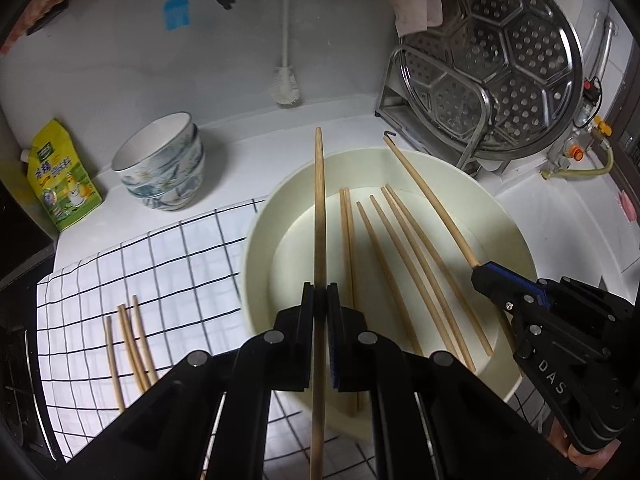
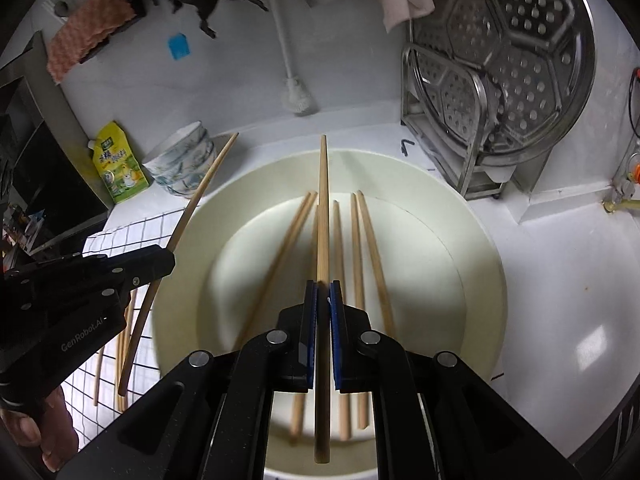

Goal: Organize utensils
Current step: 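Carry the held chopsticks in both tools over the white basin, then open both tools to drop the chopsticks into the basin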

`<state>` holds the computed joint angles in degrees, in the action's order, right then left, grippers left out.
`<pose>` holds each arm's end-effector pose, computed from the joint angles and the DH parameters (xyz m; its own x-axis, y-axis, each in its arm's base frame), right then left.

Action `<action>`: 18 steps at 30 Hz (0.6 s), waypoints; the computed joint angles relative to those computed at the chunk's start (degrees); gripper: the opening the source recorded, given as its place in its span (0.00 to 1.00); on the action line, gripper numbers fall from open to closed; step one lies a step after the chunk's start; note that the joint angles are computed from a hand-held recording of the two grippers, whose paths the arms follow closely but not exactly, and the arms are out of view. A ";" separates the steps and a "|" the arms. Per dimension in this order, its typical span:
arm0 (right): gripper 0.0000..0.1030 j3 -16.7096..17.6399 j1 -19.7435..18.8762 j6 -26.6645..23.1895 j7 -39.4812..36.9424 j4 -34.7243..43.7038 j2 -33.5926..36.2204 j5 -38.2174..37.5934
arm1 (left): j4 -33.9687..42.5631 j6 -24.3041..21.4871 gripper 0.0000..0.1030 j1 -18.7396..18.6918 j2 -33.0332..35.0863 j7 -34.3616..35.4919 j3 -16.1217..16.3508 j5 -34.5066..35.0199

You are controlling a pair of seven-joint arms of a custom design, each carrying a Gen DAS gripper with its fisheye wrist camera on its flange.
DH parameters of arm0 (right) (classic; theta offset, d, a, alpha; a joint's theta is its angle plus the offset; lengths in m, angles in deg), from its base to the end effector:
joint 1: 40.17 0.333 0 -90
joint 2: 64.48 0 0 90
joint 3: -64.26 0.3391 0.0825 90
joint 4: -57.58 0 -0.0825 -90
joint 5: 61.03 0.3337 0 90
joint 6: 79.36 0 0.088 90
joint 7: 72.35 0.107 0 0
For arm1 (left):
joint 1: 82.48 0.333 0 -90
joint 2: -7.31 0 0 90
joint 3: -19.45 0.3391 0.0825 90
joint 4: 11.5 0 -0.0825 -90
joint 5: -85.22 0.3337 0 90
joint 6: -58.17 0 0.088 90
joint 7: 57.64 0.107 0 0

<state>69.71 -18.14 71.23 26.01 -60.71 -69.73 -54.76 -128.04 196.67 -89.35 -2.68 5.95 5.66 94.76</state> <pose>0.4665 0.2420 0.5920 0.3082 -0.9344 -0.1788 -0.7966 -0.1507 -0.5854 0.4632 -0.1845 0.6185 -0.0158 -0.9987 0.0481 -0.8384 -0.0130 -0.5450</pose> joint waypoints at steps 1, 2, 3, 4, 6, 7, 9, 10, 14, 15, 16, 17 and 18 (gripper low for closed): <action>0.06 -0.21 -0.03 -0.16 -0.63 0.27 0.45 0.54 | 0.56 -0.24 0.07 0.01 0.71 -0.19 -0.14 0.22; 0.06 -0.39 -0.10 -0.37 -1.32 0.56 0.90 1.19 | 1.31 -0.58 0.07 -0.05 1.62 -0.46 -0.26 0.52; 0.06 -0.57 -0.23 -0.66 -2.15 0.96 1.48 1.93 | 1.91 -0.90 0.07 -0.19 2.27 -0.67 -0.27 0.75; 0.06 -0.61 -0.41 -0.99 -2.69 1.34 1.93 2.35 | 2.43 -1.18 0.07 -0.35 2.87 -0.83 -0.22 0.98; 0.06 -0.64 -0.80 -1.68 -3.93 2.22 2.85 3.28 | 3.61 -1.68 0.07 -0.80 4.21 -1.51 -0.19 1.66; 0.06 -0.57 -0.99 -1.88 -4.34 2.47 3.13 3.61 | 4.14 -1.97 0.07 -1.07 4.82 -1.79 -0.12 1.91; 0.06 -0.44 -1.32 -2.30 -5.25 3.04 3.80 4.31 | 4.80 -2.45 0.07 -1.58 5.63 -2.20 0.13 2.25; 0.06 -0.37 -1.48 -2.57 -5.65 3.25 4.04 4.67 | 5.05 -2.68 0.07 -1.81 5.93 -2.40 0.26 2.36; 0.06 -0.18 -2.03 -3.23 -7.31 3.44 4.66 6.15 | 5.95 -3.75 0.07 -2.43 7.06 -3.36 0.84 2.76; 0.06 -0.13 -2.15 -3.35 -7.45 3.45 4.71 6.30 | 6.12 -3.97 0.07 -2.54 7.18 -3.62 0.97 2.88; 0.06 -0.10 -2.26 -3.45 -7.53 3.48 4.76 6.34 | 6.25 -4.12 0.07 -2.62 7.29 -3.86 1.09 2.98; 0.06 -0.09 -2.36 -3.53 -7.64 3.54 4.78 6.44 | 6.28 -4.14 0.09 -2.67 7.28 -4.16 1.20 3.10; 0.06 -0.08 -2.45 -3.61 -7.87 3.59 4.77 6.65 | 6.31 -4.22 0.15 -2.69 7.22 -4.26 1.32 3.15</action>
<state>69.62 -20.60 67.63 18.14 -57.12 -64.96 -48.11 -121.72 192.45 -92.04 4.53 1.69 6.98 97.91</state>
